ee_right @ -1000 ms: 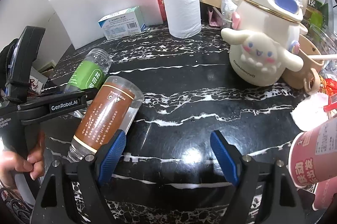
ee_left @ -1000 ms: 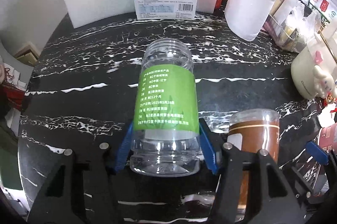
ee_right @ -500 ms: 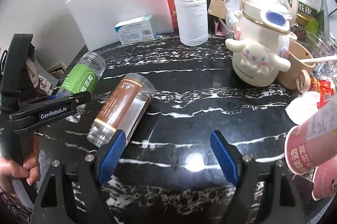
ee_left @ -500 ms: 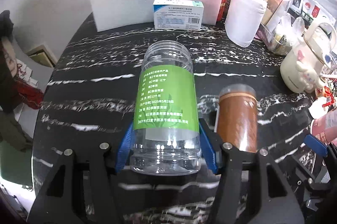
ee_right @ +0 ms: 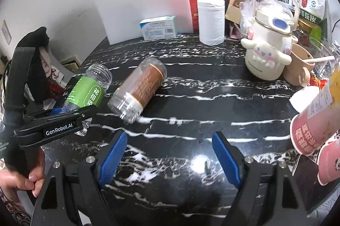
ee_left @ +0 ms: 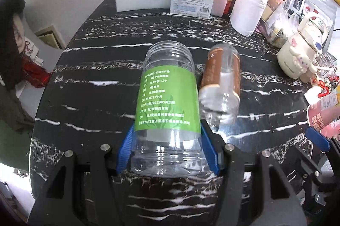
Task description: Flip cup upside down
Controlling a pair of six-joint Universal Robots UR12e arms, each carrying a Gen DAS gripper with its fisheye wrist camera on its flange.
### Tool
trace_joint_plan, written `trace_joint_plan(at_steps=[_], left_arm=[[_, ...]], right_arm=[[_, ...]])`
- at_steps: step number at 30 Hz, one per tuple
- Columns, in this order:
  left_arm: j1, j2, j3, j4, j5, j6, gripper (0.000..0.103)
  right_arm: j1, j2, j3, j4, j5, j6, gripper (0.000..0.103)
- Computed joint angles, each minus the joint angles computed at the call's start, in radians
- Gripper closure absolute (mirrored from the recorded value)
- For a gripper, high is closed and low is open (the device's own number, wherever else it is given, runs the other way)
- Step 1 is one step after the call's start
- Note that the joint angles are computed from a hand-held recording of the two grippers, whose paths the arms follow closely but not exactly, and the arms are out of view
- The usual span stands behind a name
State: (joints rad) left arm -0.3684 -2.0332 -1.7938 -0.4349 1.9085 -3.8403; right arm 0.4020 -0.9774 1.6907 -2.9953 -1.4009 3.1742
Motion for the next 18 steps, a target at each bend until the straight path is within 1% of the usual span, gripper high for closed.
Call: trace_joint_plan(at_steps=[4, 9, 18], left_arm=[[-0.001, 0.003, -0.018, 0.017, 0.002, -0.003, 0.046], [0.005, 0.003, -0.036, 0.051, -0.020, 0.012, 0.046], [0.013, -0.010, -0.034, 0.045, -0.052, 0.010, 0.046]], right_arm=[[0.007, -0.005, 0.010, 0.003, 0.000, -0.005, 0.020], [0.014, -0.006, 0.009, 0.023, -0.010, -0.017, 0.020], [0.024, 0.001, -0.003, 0.059, -0.021, -0.032, 0.020]])
